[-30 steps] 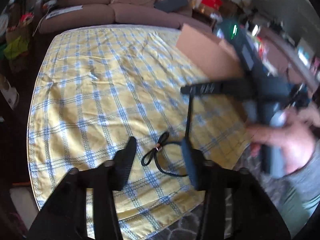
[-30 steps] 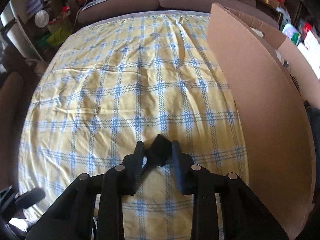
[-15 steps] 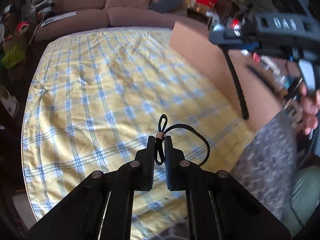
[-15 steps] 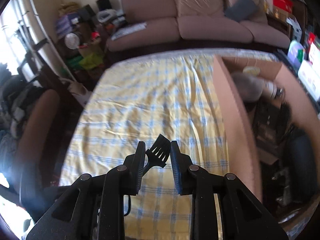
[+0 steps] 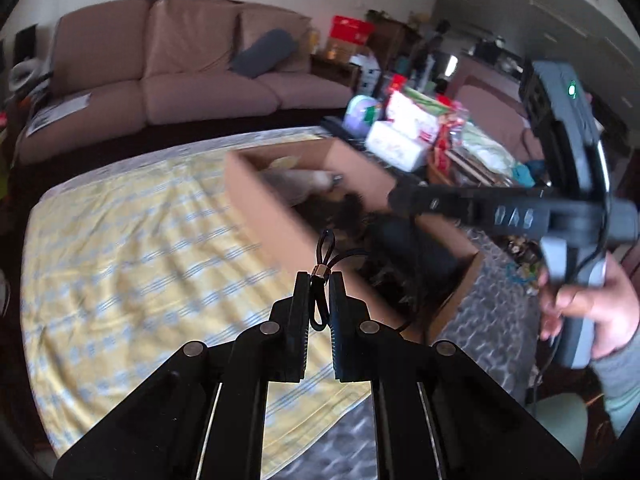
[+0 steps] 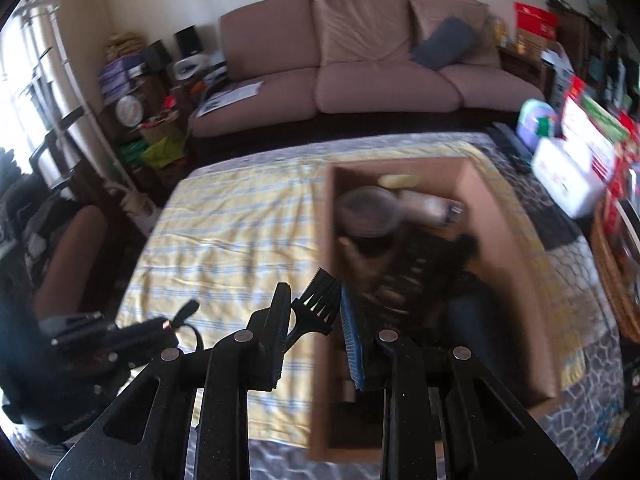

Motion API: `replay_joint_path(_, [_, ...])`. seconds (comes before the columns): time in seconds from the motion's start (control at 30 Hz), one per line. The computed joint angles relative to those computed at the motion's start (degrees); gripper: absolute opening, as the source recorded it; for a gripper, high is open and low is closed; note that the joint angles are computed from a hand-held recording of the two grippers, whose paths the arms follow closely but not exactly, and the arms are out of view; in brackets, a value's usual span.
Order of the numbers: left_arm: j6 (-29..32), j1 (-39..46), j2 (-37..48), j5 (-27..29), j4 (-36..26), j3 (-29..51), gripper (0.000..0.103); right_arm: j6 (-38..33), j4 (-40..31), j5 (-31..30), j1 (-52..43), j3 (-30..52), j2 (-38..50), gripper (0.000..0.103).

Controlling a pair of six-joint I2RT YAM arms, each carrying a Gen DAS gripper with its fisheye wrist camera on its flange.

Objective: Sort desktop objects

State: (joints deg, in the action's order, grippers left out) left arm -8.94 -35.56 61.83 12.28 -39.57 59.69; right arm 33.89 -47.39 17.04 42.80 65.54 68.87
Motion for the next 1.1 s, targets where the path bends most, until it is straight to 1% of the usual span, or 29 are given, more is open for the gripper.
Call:
replay_joint_path(0.17, [-4.99,-10.53,11.98,-7.36,4.28,6.04,0.008,-4.28,-0.62,-4.51,-9.14,-6.23,-6.33,0.025])
replay_joint_path(0.33, [-7.72,-15.15,20.42,-10.67,6.44,9.26,0.008,-9.17,1.61,-8.41,-16.75,-10.93,-7.55,0.025])
replay_joint_path(0.43, [-8.53,-16.11,24.74,-12.11,7.17,11.42,0.009,-12.26,4.47,-11.06,-21.03,-13.42,-6.50,0.025])
replay_joint_path(0.47, [-8.76,-16.21,25.68,-12.58,7.42,11.89,0.011,-13.36,5.81,-11.69,-22.35,-14.05,-5.58,0.026])
replay_joint_path(0.53, [-9.41,-16.10,26.36,-14.02,8.40,11.72,0.023,-14.48,7.49,-12.33,-23.49,-14.66,-4.17,0.032])
replay_joint_path(0.57, [-10.35,-15.85,26.43,-14.67,8.73,11.64,0.052,-15.06,8.23,-12.61,-24.03,-14.80,-3.28,0.038])
replay_joint_path(0.6, [-11.65,-15.37,25.91,-15.19,9.31,11.07,0.075,-15.51,8.98,-12.85,-24.69,-14.92,-2.73,0.056])
replay_joint_path(0.63, [-12.48,-14.57,24.61,-14.71,10.59,9.67,0.079,-15.36,9.34,-12.86,-24.94,-15.15,-2.92,0.065])
replay_joint_path(0.67, [-12.73,-13.59,23.56,-12.95,11.80,8.55,0.082,-14.59,10.08,-13.30,-25.69,-16.01,-4.40,0.071])
replay_joint_path(0.7, [-12.93,-12.83,22.63,-12.61,11.64,8.05,0.083,-14.27,10.63,-14.50,-26.61,-16.57,-5.40,0.075])
replay_joint_path(0.77, [-12.26,-11.67,20.72,-12.60,10.95,7.24,0.084,-13.54,11.06,-16.09,-27.70,-17.75,-7.76,0.077])
replay_joint_path(0.9, [-12.48,-9.34,14.52,-12.07,9.93,3.47,0.095,-11.55,9.36,-15.21,-26.29,-18.21,-10.59,0.078])
replay_joint_path(0.97, [-12.57,-8.29,11.37,-12.01,8.66,2.05,0.100,-9.83,8.40,-14.05,-24.49,-18.36,-12.18,0.079])
replay_joint_path(1.03, [-12.78,-7.27,6.84,-12.17,7.17,-0.17,0.102,-8.59,7.51,-12.94,-22.70,-18.28,-13.32,0.080])
replay_joint_path(1.1, [-13.00,-6.81,3.60,-12.80,5.44,-1.45,0.103,-6.57,5.92,-10.46,-19.32,-18.02,-15.00,0.081])
